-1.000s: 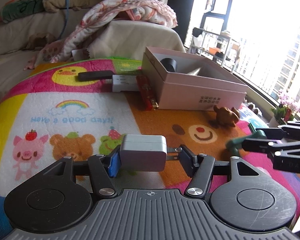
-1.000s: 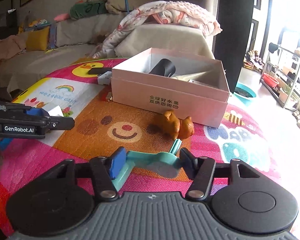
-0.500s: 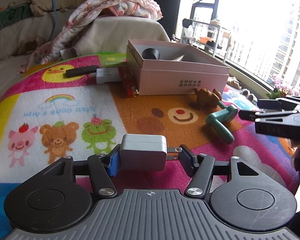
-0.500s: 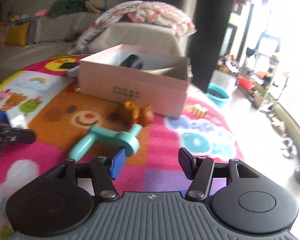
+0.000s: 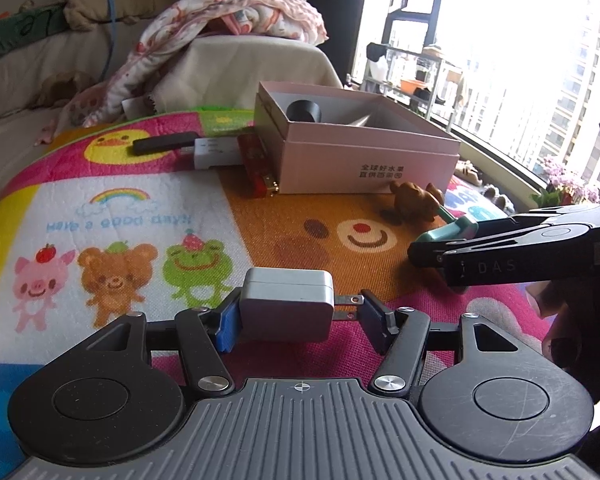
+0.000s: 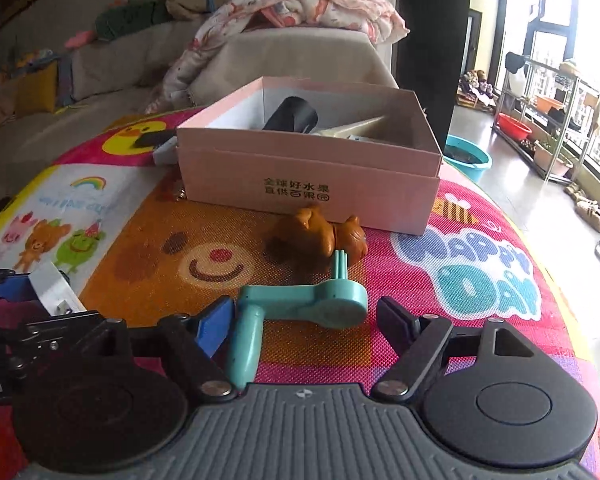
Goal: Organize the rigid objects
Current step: 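Carry the charger and teal crank toward the pink box with both tools, then lower the charger and crank into the pink box and open both tools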
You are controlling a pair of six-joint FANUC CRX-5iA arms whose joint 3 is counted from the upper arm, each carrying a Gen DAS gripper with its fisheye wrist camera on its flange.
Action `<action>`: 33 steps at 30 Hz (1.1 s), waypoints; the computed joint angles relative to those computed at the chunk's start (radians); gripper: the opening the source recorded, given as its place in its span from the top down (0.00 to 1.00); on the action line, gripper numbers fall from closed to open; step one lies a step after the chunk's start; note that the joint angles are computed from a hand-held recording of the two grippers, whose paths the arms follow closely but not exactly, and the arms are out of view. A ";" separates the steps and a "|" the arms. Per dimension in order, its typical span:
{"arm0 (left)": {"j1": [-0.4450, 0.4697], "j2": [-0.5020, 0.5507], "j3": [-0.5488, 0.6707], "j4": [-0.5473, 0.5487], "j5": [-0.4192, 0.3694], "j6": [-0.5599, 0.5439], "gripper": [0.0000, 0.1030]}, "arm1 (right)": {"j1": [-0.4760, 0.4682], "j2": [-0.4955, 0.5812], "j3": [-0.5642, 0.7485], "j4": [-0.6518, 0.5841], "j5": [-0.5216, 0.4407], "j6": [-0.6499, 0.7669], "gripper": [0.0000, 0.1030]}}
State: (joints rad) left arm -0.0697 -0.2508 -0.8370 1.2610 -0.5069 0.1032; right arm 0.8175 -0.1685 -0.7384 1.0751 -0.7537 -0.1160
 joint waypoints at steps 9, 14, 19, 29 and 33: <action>0.005 -0.033 -0.009 0.065 -0.093 -0.089 0.37 | 0.047 -0.157 -0.083 0.002 0.037 0.138 0.32; -0.062 0.030 0.158 0.204 -0.142 -0.184 0.37 | -0.054 -0.233 -0.076 0.257 0.052 0.073 0.32; -0.179 0.186 0.388 0.310 -0.033 -0.191 0.37 | -0.305 -0.169 0.071 0.500 0.201 -0.047 0.32; -0.089 0.532 0.709 -0.139 -0.233 0.397 0.38 | -0.416 0.095 0.326 0.123 0.347 0.265 0.30; -0.074 0.513 0.642 -0.002 -0.206 0.248 0.38 | -0.415 0.134 0.334 0.104 0.309 0.262 0.27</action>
